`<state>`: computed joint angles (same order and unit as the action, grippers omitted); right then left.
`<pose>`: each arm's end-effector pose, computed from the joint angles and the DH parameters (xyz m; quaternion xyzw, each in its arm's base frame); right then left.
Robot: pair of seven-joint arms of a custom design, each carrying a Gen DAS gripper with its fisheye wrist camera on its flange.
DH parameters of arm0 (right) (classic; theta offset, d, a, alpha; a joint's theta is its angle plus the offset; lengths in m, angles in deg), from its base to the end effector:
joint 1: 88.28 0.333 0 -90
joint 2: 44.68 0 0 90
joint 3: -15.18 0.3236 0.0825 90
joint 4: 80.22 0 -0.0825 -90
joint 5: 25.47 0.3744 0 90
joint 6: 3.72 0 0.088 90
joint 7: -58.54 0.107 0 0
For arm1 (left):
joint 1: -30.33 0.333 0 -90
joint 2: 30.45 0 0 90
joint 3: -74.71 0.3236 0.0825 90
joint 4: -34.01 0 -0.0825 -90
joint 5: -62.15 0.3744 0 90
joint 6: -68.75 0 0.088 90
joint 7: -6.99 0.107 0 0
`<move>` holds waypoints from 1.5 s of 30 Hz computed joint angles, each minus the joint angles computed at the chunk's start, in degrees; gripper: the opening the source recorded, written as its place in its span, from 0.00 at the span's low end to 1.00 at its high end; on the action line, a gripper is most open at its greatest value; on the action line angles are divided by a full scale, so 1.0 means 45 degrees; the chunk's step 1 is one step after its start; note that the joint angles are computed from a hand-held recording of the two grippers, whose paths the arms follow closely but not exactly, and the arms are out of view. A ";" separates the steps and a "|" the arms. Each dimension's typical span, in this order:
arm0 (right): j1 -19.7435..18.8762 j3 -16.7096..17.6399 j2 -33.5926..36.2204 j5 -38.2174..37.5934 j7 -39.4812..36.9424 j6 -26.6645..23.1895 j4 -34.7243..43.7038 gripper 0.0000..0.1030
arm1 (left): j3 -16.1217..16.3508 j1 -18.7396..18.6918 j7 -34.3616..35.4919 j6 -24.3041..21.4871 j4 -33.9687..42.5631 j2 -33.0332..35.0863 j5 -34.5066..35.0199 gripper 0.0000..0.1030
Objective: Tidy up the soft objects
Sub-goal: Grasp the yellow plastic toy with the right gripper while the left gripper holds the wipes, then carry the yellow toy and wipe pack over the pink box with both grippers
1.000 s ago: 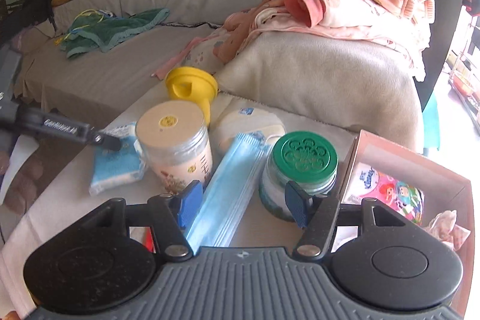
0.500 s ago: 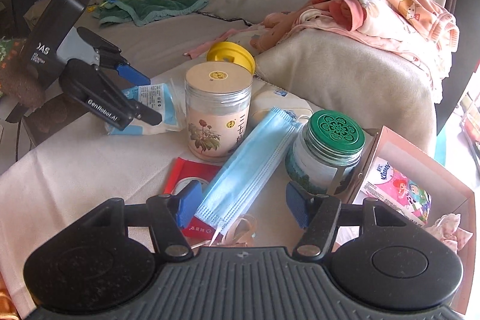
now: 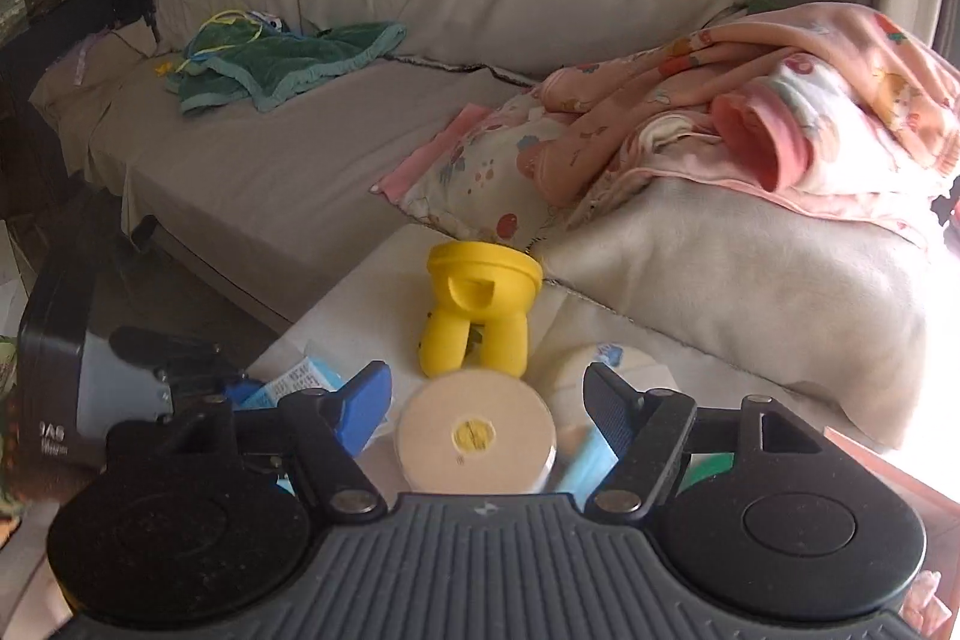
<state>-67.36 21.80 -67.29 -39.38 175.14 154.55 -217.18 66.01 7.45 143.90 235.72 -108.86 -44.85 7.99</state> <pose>0.4045 0.2293 0.5653 -0.7198 0.5793 -0.2136 0.3173 0.4199 -0.2021 0.4502 -0.4644 0.8020 -0.3617 0.1015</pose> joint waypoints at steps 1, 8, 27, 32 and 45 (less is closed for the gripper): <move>0.0206 -0.0174 0.0834 0.0345 -0.0291 -0.0392 0.0859 0.69 | 0.0159 -0.0218 0.0329 0.0375 -0.0034 0.0028 -0.0719 0.57; -0.0059 0.0021 0.5719 0.0410 0.0767 -0.3771 0.6186 0.69 | 0.0567 -0.0186 0.2521 0.0283 0.0362 0.0330 -0.4406 0.57; 0.0504 -0.0227 0.8176 -0.0091 0.0870 -0.6090 0.9114 0.58 | -0.0443 0.1147 0.3946 -0.0345 0.0361 0.0122 -0.6257 0.56; 0.0336 0.0091 0.6002 0.0738 -0.0044 -0.4543 0.7212 0.57 | -0.0594 0.0983 0.2711 0.0599 0.0364 -0.0426 -0.5017 0.56; -0.0528 -0.0328 -0.2188 0.0418 0.0174 -0.1252 0.1082 0.57 | -0.2447 0.0611 -0.2584 0.1530 0.1268 -0.1462 0.0864 0.56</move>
